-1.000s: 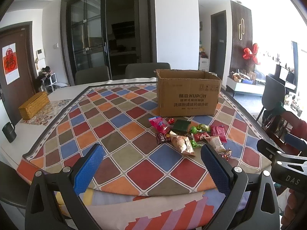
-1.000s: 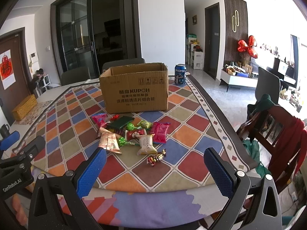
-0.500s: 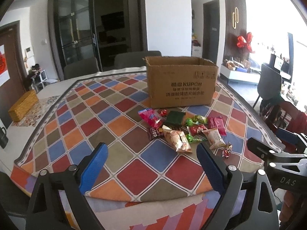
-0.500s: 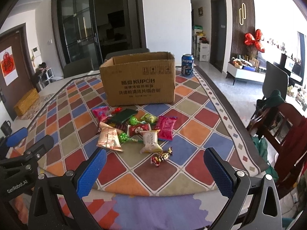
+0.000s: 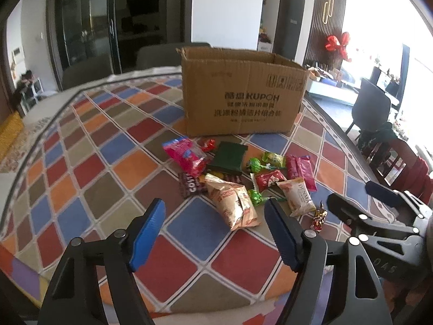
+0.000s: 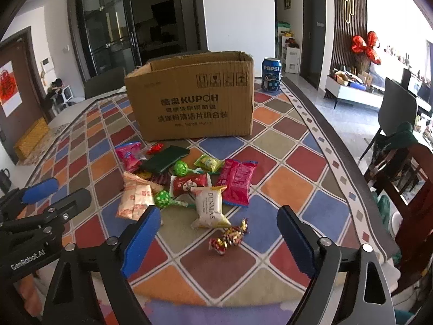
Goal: Organize snacks
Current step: 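Grasp the white DENMAS pack with the right tool while the left tool grasps the Fortune Biscuit pack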
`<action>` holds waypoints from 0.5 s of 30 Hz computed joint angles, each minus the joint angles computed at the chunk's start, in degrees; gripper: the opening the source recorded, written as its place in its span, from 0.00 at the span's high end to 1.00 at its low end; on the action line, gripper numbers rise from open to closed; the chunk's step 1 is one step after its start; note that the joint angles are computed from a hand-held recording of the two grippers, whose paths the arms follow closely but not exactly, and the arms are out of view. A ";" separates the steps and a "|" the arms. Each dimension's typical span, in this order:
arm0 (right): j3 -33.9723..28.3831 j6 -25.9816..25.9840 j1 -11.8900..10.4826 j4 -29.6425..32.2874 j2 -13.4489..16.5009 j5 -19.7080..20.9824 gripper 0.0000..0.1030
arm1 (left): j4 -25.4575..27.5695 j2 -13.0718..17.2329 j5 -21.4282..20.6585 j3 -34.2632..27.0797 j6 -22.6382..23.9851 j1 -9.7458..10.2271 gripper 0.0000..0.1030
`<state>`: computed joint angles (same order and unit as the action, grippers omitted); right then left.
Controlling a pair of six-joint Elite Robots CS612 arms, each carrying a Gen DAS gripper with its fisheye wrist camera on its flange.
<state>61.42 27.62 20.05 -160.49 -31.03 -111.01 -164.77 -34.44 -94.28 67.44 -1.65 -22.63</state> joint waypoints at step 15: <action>-6.67 0.58 -1.62 8.24 4.03 6.14 0.34 | 12.61 5.33 -4.08 -9.55 -1.87 0.12 0.43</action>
<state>54.75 28.20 18.43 -152.25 -27.00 -104.87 -152.16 -29.11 -98.36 57.89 -3.52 -22.50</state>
